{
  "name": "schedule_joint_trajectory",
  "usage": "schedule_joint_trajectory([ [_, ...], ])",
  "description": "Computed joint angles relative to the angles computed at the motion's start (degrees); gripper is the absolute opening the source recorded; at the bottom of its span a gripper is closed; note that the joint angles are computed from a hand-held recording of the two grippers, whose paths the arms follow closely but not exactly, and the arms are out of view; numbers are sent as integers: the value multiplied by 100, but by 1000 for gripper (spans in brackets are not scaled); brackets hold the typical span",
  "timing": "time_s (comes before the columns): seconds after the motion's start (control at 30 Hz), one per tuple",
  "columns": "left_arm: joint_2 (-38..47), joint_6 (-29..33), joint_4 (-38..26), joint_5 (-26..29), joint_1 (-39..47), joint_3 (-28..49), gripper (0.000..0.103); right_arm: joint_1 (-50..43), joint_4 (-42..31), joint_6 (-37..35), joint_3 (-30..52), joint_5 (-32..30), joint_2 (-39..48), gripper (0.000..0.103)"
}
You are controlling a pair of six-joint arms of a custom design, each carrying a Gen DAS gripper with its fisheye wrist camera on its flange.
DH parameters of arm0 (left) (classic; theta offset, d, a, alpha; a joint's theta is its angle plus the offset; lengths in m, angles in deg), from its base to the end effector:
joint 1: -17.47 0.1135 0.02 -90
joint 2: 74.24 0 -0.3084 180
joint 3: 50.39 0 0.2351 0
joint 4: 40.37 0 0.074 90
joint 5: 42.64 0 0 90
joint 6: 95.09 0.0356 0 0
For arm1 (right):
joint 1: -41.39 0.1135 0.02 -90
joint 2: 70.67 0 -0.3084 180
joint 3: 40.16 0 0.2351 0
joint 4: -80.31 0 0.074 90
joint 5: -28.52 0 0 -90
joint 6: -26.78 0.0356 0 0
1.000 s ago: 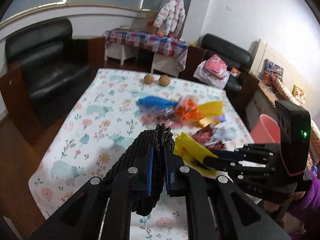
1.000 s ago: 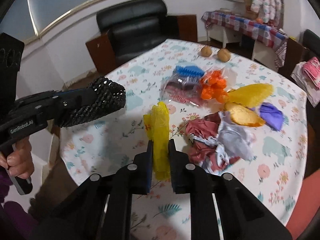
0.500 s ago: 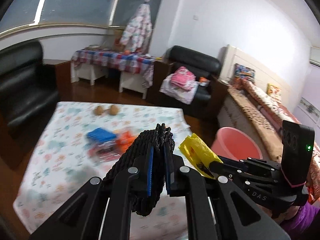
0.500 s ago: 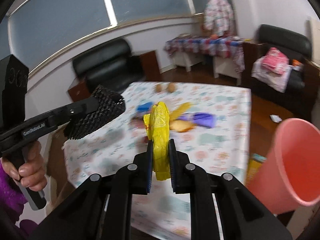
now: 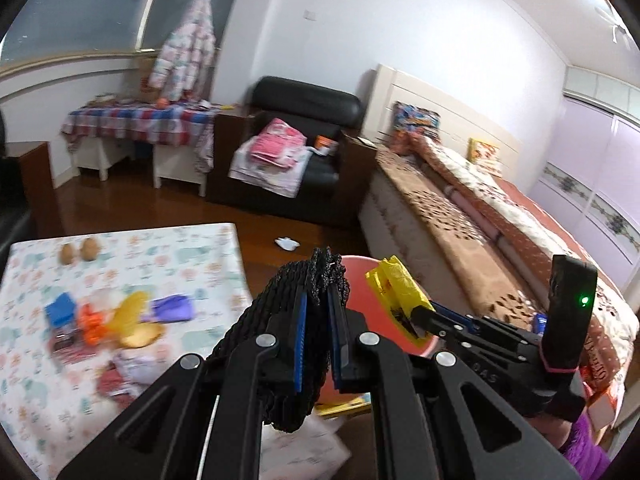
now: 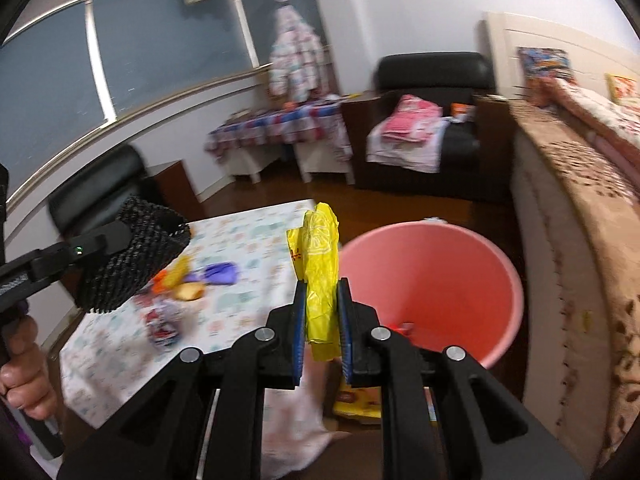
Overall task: Collect trash
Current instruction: 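Carry both items over the pink bucket and open both tools to drop them, then move both tools back over the table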
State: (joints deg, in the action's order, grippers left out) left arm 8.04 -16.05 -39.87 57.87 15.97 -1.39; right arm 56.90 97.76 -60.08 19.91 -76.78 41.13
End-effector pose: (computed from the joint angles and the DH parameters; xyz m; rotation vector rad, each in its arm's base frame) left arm 0.2665 -0.0135 0.2311 -0.0697 2.1484 -0.3234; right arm 0.3537 0.1079 0.1542 -0.3884 2.1490 0.4753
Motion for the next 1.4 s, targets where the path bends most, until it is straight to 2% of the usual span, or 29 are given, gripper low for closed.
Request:
schedule_joint_trajectory([
  [0.23, 1204, -422, 11, -170, -745, 908, 9, -474, -69, 28, 293, 55, 415, 15],
  [0.47, 2437, -643, -225, -72, -1006, 1870, 9, -663, -118, 56, 683, 61, 951, 15],
  [0.67, 3042, -721, -298, -136, -1181, 2381, 11, -785, -204, 53, 1038, 11, 1328, 15],
  [0.73, 3139, -740, -244, -222, -1228, 2452, 15, -799, -222, 59, 1095, -36, 1399, 16],
  [0.77, 3171, -730, -217, -224, -1237, 2473, 22, -808, -207, 51, 1116, -36, 1437, 16],
  [0.87, 3263, -730, -189, -276, -1282, 2574, 37, -815, -144, 43, 1151, 48, 1516, 25],
  [0.93, 3294, -694, -201, -238, -1287, 2624, 40, -844, -117, 76, 1166, 13, 1555, 35],
  [1.17, 3159, -590, -83, -225, -1294, 2479, 44, -843, -149, 63, 1173, 80, 1536, 38],
  [1.27, 2895, -627, 85, -177, -1144, 2172, 45, -726, -39, 57, 1036, 119, 1416, 38],
  [1.4, 2510, -613, 209, -206, -891, 1758, 47, -474, 110, 62, 835, 168, 1238, 46],
])
